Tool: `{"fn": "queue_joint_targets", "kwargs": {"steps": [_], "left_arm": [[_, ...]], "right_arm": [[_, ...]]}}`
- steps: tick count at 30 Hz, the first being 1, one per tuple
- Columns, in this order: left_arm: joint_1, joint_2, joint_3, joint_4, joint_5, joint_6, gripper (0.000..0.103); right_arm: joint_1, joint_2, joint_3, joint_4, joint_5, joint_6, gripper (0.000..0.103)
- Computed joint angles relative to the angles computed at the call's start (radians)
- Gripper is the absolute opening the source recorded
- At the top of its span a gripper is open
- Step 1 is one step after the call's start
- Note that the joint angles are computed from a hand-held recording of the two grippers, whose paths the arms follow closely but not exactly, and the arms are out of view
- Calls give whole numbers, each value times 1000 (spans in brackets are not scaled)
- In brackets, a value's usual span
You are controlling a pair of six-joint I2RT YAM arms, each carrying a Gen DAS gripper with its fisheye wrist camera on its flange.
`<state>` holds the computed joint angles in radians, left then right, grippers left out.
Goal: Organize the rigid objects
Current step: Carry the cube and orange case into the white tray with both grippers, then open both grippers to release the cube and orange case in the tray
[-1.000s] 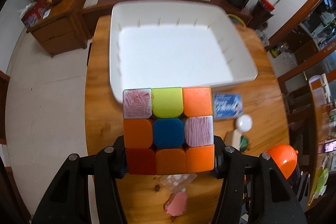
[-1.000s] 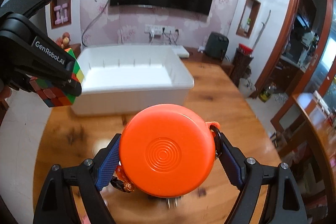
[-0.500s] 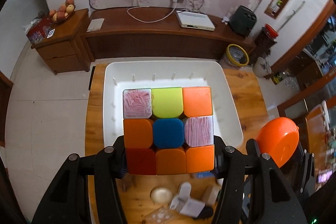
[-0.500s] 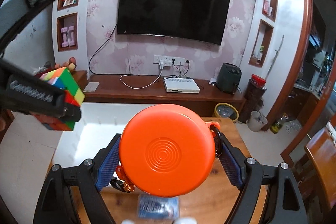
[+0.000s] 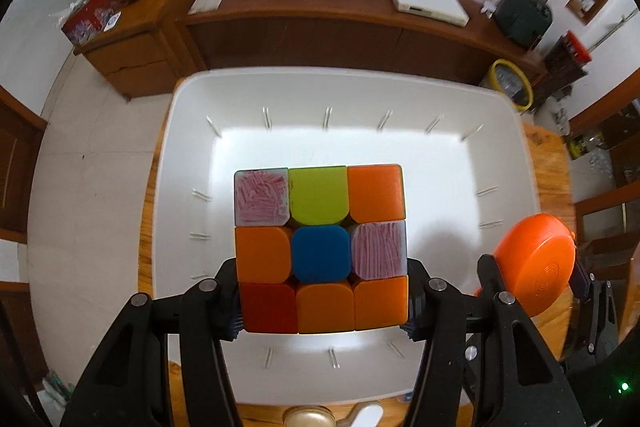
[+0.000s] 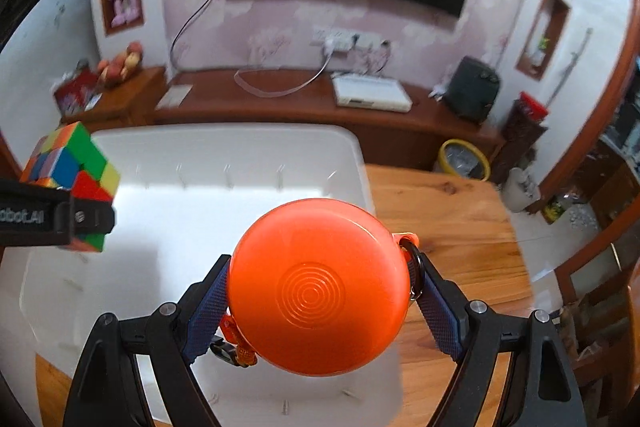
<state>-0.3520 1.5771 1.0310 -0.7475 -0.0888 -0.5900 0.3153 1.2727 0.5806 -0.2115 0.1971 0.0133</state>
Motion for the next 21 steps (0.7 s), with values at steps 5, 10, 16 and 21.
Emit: {"fn": "queue_joint_targets", "kwargs": {"steps": [5,10,16,21], "left_arm": [[4,83,-18,30,25,-6,60],[-5,148,-32,39,48,-11,60],[-9,194,-42,42,61,-20,60],[-17,203,-49,34,45,-32,61]], "right_arm": [[-14,100,14,-25,-85,-22,86],[-20,172,35,-69,-123,-42,86],[21,214,66,-119,-82,-79,86],[43,210,51,-138,-44,-114,87]]}}
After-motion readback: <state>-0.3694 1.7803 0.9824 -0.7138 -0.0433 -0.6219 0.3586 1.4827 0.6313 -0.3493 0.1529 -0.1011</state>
